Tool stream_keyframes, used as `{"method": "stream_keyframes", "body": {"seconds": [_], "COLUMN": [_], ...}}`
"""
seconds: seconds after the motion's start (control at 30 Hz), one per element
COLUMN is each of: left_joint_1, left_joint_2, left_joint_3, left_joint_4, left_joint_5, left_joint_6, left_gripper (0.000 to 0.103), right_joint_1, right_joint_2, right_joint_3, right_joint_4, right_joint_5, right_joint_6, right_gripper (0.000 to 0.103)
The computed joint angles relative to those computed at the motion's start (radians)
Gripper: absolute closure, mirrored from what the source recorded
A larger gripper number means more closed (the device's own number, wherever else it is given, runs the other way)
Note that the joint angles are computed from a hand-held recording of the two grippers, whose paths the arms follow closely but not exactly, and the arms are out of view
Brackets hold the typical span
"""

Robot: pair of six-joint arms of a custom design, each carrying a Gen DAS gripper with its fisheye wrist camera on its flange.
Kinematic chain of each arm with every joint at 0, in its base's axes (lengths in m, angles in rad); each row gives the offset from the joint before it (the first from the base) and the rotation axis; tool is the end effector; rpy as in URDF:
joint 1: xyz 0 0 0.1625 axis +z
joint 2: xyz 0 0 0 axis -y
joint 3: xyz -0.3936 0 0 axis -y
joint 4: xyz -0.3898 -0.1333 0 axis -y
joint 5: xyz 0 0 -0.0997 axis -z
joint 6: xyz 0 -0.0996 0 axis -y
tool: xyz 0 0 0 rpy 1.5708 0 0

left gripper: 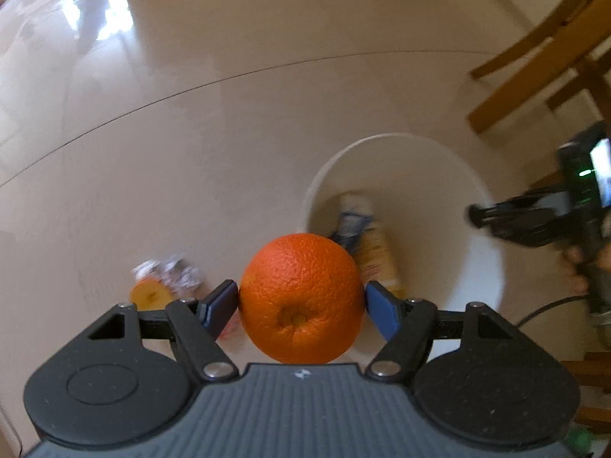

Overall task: Organize objects
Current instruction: 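Carry the orange with the left gripper and drop it into the bin, then move the left gripper to the orange peel half and grasp it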

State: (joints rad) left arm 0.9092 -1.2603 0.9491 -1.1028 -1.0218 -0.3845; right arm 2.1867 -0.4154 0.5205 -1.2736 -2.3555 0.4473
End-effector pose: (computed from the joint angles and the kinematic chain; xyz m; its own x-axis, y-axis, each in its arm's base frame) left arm -0.2080 -0.5687 0.5571 -0.8051 0.2531 -0.5364 0.3288 0.9431 -0.0486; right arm 0.5204 -0.6264 0.1766 -0.6066 -0.2473 0.7556 -0.2986 0.9517 0.0718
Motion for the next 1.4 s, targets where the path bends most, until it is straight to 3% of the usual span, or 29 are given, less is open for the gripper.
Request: {"method": "stream_keyframes", "body": {"seconds": [0.17, 0.27, 0.57, 1.07, 1.4], "left_joint_1": [-0.018, -0.014, -0.007, 0.02, 0.127], "left_joint_2": [0.015, 0.02, -0.011, -0.115, -0.226], "left_joint_3": [0.021, 0.027, 0.069, 0.151, 0.309], "left_joint_4": [-0.052, -0.07, -0.095, -0.026, -0.092], "left_joint_5": [-0.064, -0.121, -0.094, 0.098, 0.191], "left_joint_6": [0.028, 0.04, 0.002, -0.064, -0.165], "left_gripper": [0.029, 0.016, 0.013, 0.013, 0.011], "right_joint_1": [0.0, 0.0, -0.002, 0.0, 0.001], "right_joint_2": [0.001, 0.0, -0.008, 0.004, 0.037], "right_joint_3": [0.001, 0.003, 0.015, -0.006, -0.06], "right_joint_4": [0.0, -0.003, -0.013, 0.005, 0.056], "right_joint_5": [-0.001, 0.0, 0.006, -0.003, -0.013], "right_joint_6": [0.001, 0.006, 0.008, 0.017, 0.062], "right_gripper": [0.092, 0.092, 0.092, 0.092, 0.092]}}
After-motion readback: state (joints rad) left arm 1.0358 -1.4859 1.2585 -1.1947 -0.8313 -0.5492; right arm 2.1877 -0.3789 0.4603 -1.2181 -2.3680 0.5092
